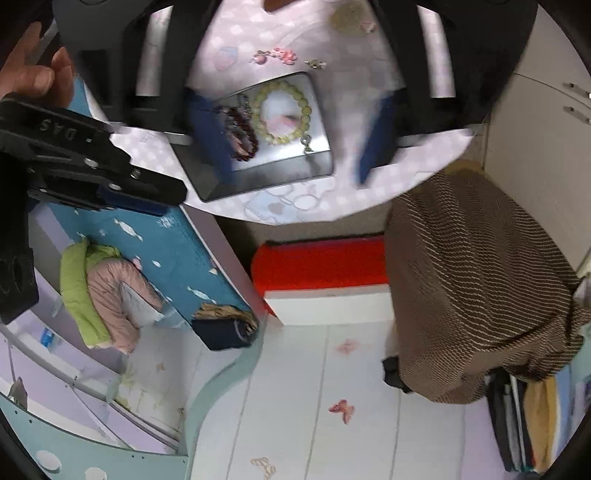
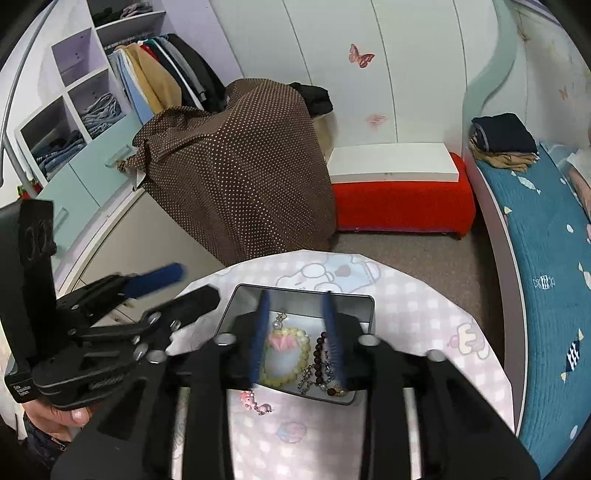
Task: Organize jewelry
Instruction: 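Withdraw both grippers from the box back toward the table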
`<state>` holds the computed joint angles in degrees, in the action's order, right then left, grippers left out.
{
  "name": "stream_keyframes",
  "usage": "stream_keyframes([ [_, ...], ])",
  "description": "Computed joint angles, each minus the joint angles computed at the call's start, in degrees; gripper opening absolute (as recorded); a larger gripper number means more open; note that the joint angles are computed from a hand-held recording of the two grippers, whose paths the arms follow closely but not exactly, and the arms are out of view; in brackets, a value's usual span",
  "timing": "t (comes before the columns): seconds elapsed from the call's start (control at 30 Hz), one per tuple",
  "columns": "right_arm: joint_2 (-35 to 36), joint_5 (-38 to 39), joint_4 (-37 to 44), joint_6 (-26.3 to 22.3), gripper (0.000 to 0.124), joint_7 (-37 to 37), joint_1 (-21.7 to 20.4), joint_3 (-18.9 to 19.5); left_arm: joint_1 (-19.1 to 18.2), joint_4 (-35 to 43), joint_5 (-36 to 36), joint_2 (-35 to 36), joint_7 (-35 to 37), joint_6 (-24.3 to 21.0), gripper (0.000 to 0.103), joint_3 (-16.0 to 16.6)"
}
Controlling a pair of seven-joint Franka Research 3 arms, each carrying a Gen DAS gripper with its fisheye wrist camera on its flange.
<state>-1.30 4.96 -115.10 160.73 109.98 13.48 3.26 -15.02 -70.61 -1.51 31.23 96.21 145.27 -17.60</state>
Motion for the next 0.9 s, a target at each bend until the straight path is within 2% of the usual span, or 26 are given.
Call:
stream_keyframes([
  [0.03,-0.3,-1.3,-0.4,0.4,0.056,1.7,-0.1,0.0,-0.1,-2.1,0.6,-1.2,-1.2,2.3,0.092,0.8],
  [0.1,-1.2,-6.7,-1.7,1.7,0.095,8.4,-0.9,0.1,0.8,-3.8,0.0,-2.5,-1.5,3.3,0.093,0.4],
  [0.13,-1.9,-5.0,-3.2,4.1,0.096,8.3,-0.9,0.0,0.9,-4.5,0.2,-3.1,-2.1,3.6,0.094,0.6],
  [0.2,-2.5,-5.0,-4.1,5.2,0.096,9.2,-1.4,0.2,1.1,-7.0,0.9,-4.7,-2.9,5.5,0.095,1.1],
  [0.4,-4.4,-15.5,-5.4,4.5,0.096,19.3,-4.0,2.3,2.5,-16.3,2.3,-11.1,-4.7,12.3,0.097,1.6],
  [0.53,-6.6,-19.9,-7.6,6.2,0.096,24.2,-5.4,3.8,2.9,-21.8,4.1,-15.0,-6.7,16.2,0.098,2.3],
  [0.8,-11.5,-28.8,-11.3,6.7,0.096,32.5,-9.4,8.8,5.2,-29.7,2.4,-20.8,-6.9,20.1,0.098,2.0],
  [0.9,-13.1,-30.6,-12.5,6.5,0.096,34.3,-10.6,10.8,5.1,-33.4,3.1,-23.3,-8.0,22.0,0.098,2.8],
])
